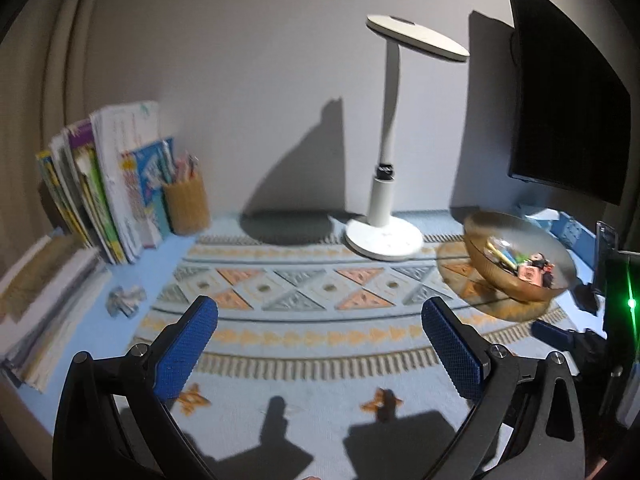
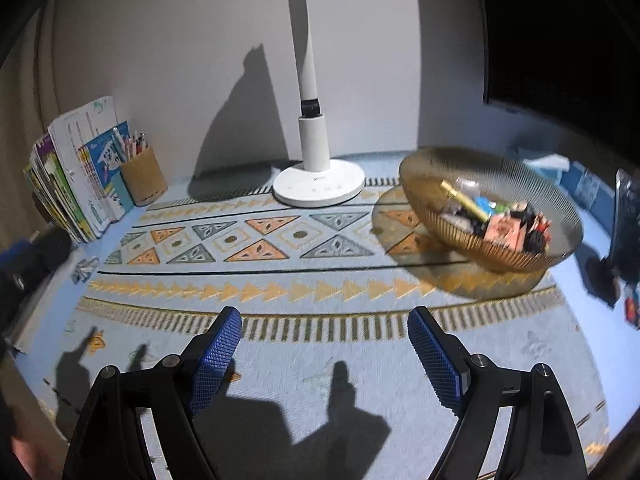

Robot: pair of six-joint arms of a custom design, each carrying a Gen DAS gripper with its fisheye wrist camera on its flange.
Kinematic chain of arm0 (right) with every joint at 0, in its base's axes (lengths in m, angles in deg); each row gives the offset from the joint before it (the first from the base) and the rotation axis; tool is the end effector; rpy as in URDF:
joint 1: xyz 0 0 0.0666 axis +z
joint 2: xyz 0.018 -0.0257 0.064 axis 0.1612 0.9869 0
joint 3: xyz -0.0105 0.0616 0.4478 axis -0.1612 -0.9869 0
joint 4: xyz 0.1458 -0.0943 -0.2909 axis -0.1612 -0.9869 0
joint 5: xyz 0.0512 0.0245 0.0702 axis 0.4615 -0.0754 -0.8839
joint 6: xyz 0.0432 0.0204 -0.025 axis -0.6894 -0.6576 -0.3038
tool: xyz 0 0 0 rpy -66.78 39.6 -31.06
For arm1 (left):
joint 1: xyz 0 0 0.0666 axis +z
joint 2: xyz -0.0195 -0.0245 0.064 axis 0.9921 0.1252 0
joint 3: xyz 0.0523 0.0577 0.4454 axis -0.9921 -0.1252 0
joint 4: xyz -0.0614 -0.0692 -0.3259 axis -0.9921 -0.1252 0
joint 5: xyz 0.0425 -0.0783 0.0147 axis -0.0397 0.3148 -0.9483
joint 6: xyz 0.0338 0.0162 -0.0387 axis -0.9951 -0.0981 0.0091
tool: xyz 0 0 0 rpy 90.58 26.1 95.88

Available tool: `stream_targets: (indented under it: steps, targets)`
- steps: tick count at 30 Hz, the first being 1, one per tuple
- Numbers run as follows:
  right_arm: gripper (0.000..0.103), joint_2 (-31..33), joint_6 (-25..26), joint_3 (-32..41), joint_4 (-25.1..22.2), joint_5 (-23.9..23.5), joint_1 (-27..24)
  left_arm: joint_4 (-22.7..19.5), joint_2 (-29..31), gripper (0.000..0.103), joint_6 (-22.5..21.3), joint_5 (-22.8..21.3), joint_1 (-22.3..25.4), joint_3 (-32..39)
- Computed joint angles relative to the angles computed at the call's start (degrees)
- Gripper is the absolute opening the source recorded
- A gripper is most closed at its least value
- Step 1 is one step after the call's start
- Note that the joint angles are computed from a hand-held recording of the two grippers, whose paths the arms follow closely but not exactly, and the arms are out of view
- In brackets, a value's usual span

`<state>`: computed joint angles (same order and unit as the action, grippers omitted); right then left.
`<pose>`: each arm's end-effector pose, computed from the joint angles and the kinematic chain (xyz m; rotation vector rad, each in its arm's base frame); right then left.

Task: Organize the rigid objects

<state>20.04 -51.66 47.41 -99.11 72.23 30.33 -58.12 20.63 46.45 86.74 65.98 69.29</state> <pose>0.4794 0.1693 0.2988 0.2819 2.2467 -0.0368 0.4912 -0.1481 0.3443 0.2659 2.0453 -0.1640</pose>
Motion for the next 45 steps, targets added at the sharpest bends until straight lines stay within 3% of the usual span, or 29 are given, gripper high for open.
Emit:
stream_targets:
  steps: [6,10,13,17,23,27,30,34,41,45]
  targets:
    - [0.089,1.85,0.34,1.25,-1.19,-1.47,-0.35,-5.19,2.48,0.102,-0.98,1.3,1.36,3.17]
    - [0.089,4.59,-0.34,2.71,-2.08,-3.15,-1.2,-5.71,5.86,0.102,-2.03,0.31,1.06,4.53]
    - [0.089,7.2,0.79,4.86,-3.68,-2.36,-1.63,-7.25,9.01,0.102,-2.62,1.54,0.84,6.78]
    - [0.088,9.75,0.31,6.99,-5.45,-4.88,-2.92,-9.16,12.67,0.102,-1.37,3.37,1.1,9.66]
    - [0.09,12.05,-3.84,10.35,-12.49,-7.72,-4.8,-15.87,16.69,0.102,0.52,2.79,1.3,13.6]
    - [0.093,13.41,-2.41,12.69,-15.41,-6.12,-4.47,-19.01,17.82,0.102,0.33,1.81,1.08,15.58]
    - [0.096,13.97,-0.68,13.52,-15.71,-6.47,-4.27,-22.8,18.92,0.102,0.51,1.24,0.99,17.58]
    - [0.096,13.28,-0.59,12.01,-13.81,-7.69,-4.52,-20.88,18.6,0.102,1.92,1.5,1.48,16.64]
    - [0.1,13.52,0.12,12.48,-14.59,-7.65,-3.97,-27.1,20.74,0.102,3.03,4.71,2.45,20.31]
    - [0.102,13.76,0.38,12.7,-14.71,-7.95,-3.9,-26.55,20.61,0.102,3.95,4.86,2.68,20.01]
